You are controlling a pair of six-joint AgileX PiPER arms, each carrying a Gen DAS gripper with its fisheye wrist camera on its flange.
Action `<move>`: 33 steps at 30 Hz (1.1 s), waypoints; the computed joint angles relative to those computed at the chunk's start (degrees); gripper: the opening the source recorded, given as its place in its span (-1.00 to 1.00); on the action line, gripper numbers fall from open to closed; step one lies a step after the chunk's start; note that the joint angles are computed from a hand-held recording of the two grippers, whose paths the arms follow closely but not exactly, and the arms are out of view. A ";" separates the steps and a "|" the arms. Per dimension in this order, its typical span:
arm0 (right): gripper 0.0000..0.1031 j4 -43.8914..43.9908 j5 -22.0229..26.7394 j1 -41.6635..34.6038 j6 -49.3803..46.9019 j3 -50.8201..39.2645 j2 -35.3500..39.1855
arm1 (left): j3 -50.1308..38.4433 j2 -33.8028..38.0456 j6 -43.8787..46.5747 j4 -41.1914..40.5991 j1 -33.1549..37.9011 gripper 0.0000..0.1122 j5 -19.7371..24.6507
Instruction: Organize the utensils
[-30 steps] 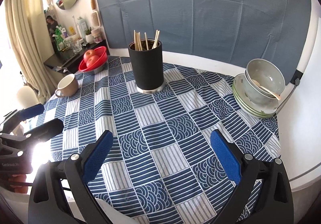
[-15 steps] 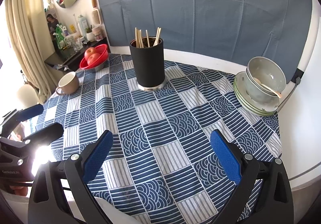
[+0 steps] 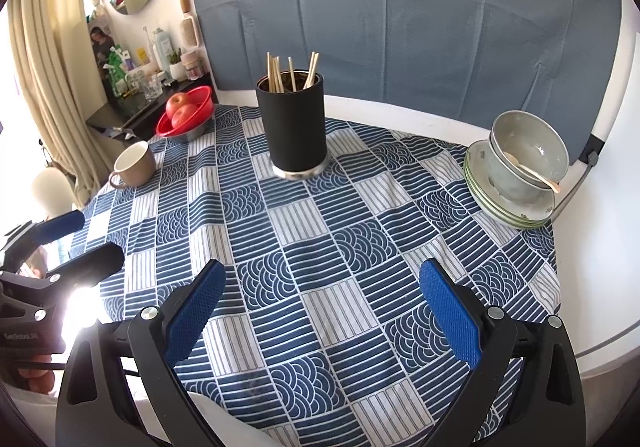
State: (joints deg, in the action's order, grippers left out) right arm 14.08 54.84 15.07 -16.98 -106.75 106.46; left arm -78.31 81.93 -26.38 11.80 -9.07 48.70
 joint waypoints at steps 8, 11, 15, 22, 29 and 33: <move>0.81 -0.04 -0.04 0.16 -0.65 -0.03 0.19 | -0.07 -0.01 -0.40 0.10 0.16 0.73 0.29; 0.81 -0.16 -0.01 0.22 -0.71 -0.10 0.28 | -0.03 0.01 -0.58 0.21 0.19 0.73 0.38; 0.81 -0.17 -0.12 0.31 -0.93 0.01 0.22 | -0.03 -0.03 -1.00 0.36 0.39 0.73 0.52; 0.81 -0.34 0.36 0.24 -0.59 -0.41 0.65 | -0.17 -0.06 -1.84 0.82 0.42 0.73 0.81; 0.81 -0.43 0.33 0.25 -0.62 -0.45 0.63 | -0.30 0.20 -1.14 0.07 0.92 0.73 0.84; 0.81 -0.51 0.38 0.29 -0.67 -0.51 0.61 | -0.33 0.22 -1.01 -0.14 0.98 0.73 0.84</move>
State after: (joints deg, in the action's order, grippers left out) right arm 13.57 55.23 15.36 -17.65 -107.26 107.07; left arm -78.64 82.15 -27.39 11.66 -8.08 49.54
